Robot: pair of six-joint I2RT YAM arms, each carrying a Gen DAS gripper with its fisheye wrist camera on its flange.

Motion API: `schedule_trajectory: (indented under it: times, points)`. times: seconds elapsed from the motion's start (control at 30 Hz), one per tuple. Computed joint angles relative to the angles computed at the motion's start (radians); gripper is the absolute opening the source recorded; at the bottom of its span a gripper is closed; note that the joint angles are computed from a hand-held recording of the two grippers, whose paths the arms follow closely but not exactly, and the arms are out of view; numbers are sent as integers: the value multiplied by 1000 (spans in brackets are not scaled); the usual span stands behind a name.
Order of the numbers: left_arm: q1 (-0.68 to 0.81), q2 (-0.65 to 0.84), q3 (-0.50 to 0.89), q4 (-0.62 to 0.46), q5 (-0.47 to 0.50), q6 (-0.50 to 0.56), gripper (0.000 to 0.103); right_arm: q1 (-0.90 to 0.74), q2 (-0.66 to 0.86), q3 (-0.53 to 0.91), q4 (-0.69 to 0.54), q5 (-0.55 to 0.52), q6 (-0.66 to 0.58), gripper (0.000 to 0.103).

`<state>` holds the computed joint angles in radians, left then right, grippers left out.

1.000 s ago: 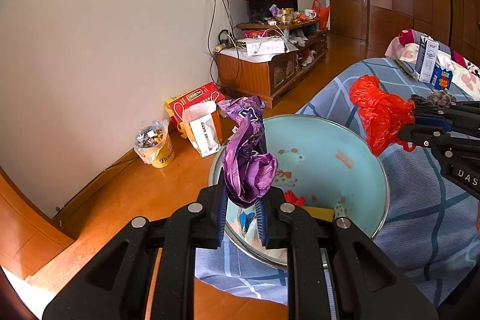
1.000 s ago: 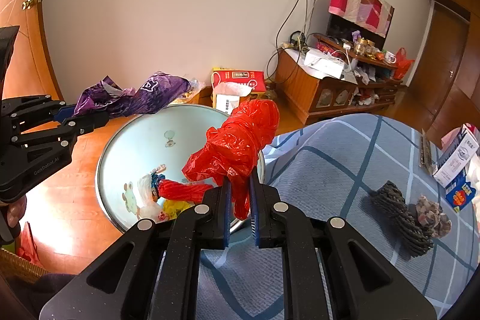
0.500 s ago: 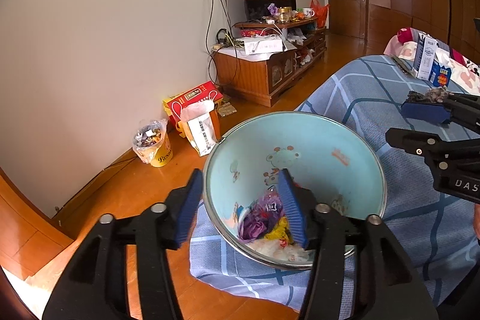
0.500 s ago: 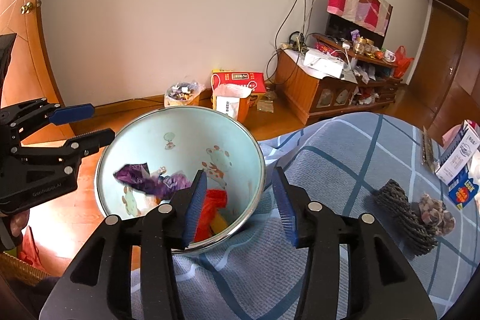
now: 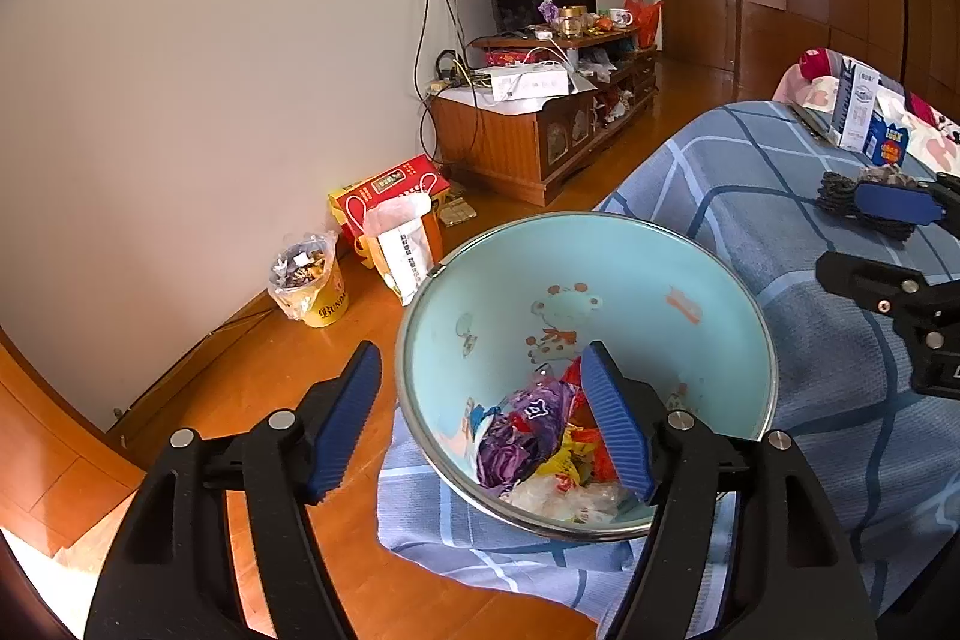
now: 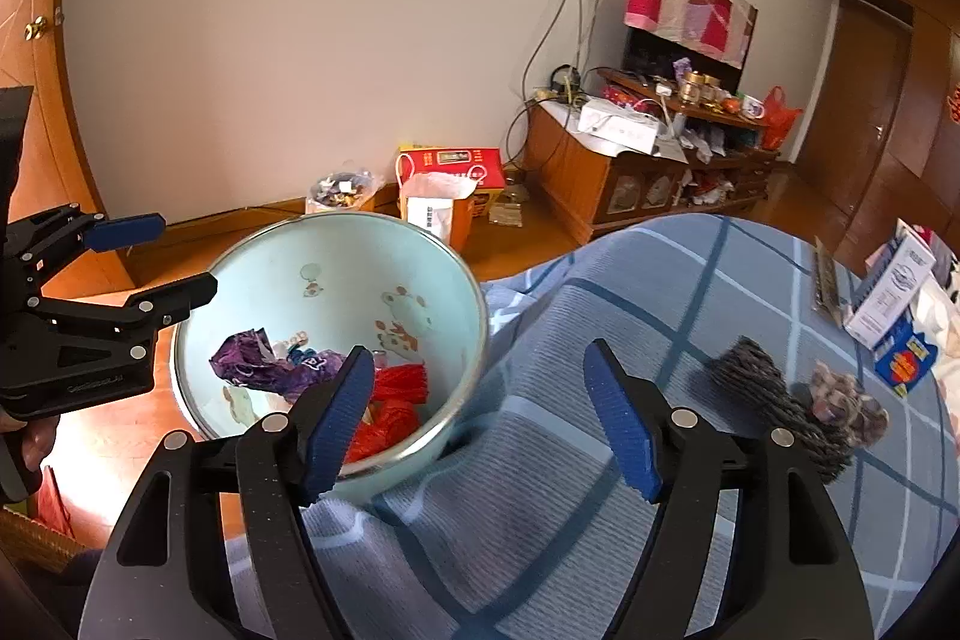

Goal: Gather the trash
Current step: 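Open both tools to drop the purple and red bags into the bucket, then move both tools back over the bed toward the dark scarf and cloth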

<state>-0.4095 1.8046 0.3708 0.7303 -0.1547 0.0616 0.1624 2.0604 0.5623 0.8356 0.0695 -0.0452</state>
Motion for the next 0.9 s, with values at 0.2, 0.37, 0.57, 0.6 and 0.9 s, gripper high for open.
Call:
schedule_trajectory:
  times: [0.2,0.37,0.57,0.6,0.9]
  points:
    - [-72,45,37,-20,-20,-10,68,-83,-28,-102,74,-14,-19,77]
    - [-182,93,97,-51,-62,-36,69,-256,-24,-210,182,-66,-50,79]
    - [-334,142,221,-125,-113,-79,69,-558,17,-263,247,-162,-114,79]
    - [-352,151,244,-139,-119,-85,69,-591,24,-264,254,-171,-120,79]
    - [-503,287,548,-301,-162,-121,70,-922,73,-158,176,-262,-173,80]
